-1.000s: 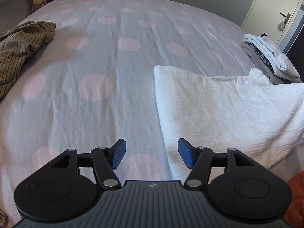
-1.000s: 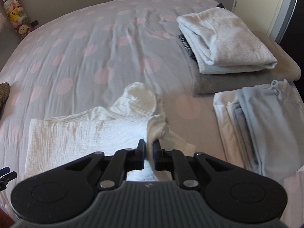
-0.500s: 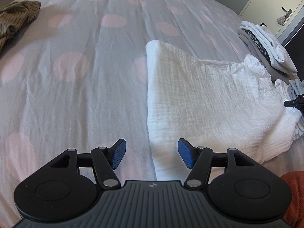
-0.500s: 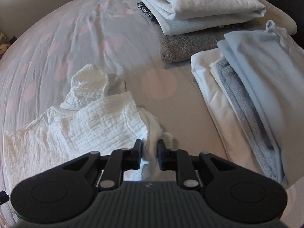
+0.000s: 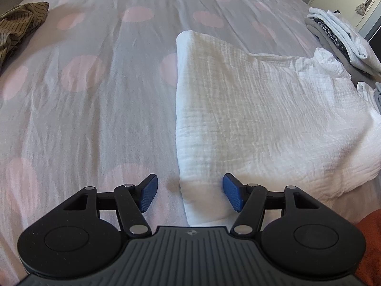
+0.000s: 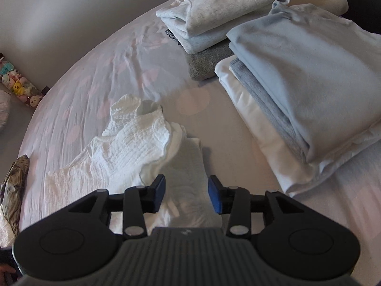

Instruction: Fold clothes

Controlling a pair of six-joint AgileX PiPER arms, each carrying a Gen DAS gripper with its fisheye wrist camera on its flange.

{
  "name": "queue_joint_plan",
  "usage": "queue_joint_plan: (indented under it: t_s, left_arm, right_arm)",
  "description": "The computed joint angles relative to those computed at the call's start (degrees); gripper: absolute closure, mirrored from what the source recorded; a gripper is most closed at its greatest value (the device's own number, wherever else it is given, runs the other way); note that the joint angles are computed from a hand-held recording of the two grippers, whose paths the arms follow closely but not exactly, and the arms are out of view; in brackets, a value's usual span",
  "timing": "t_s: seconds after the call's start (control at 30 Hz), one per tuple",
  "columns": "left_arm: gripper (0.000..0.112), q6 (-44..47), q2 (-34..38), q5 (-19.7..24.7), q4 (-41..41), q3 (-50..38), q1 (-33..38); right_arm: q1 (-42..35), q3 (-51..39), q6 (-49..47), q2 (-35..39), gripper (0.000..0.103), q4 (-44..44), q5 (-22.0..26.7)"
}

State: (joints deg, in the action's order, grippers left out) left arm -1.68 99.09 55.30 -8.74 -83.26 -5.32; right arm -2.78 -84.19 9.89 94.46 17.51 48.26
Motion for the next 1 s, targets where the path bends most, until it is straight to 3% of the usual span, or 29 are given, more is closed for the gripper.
queue_joint_plan:
  t_s: [0.23, 0.3, 0.37, 0.4, 0.43, 0.57, 0.63, 0.87, 0.97, 1.0]
  left_arm:
    - [0.053, -3.06, -1.73, 0.87, 2.19, 0.59, -0.7]
    - [0.053, -3.82, -2.14, 1.04, 2.61, 0.65, -0.94]
    - [0.053, -4.39, -2.53, 1.36, 2.94, 0.66, -1.17]
    - [0.053, -4.88, -2.74, 1.45, 3.25, 0.69, -1.39]
    - [0.053, -5.18, -2.97, 1.51, 3.5, 0.74, -1.55]
    - [0.053, -6.15, -3.77, 1.87, 4.52, 0.96, -1.96]
    - [0.053, -7.01, -3.68, 2.23, 5.03, 0.83, -2.09]
    - [0.053, -8.74, -2.95, 2.06, 5.71, 0.76, -3.22]
    - [0.053, -9.31, -3.22, 2.12, 5.87, 1.05, -3.41]
    - [0.053, -9.31, -3.31, 2.19, 5.89, 1.05, -3.36]
  right_arm:
    - [-3.69, 8.79, -12.86, -1.97, 0.059, 16.73, -4.74]
    - [-2.56, 8.71, -13.53, -1.06, 0.059, 17.43, -5.59]
    - [-1.43, 7.94, -13.01, 0.08, 0.065, 17.13, -5.95]
    - [-1.0, 7.55, -12.88, 0.64, 0.079, 17.22, -6.0]
    - [-0.63, 7.27, -12.88, 0.92, 0.083, 17.25, -6.05]
    - [-0.45, 7.21, -12.56, -1.29, 0.088, 15.69, -6.12]
    - [-1.74, 7.32, -12.21, -2.76, 0.101, 15.78, -5.74]
    - [-5.84, 7.58, -12.93, -4.63, 0.1, 16.55, -4.13]
    - [-6.64, 9.75, -16.33, -4.19, 0.083, 20.9, -4.06]
    - [-6.58, 10.58, -17.37, -4.04, 0.066, 22.11, -4.33]
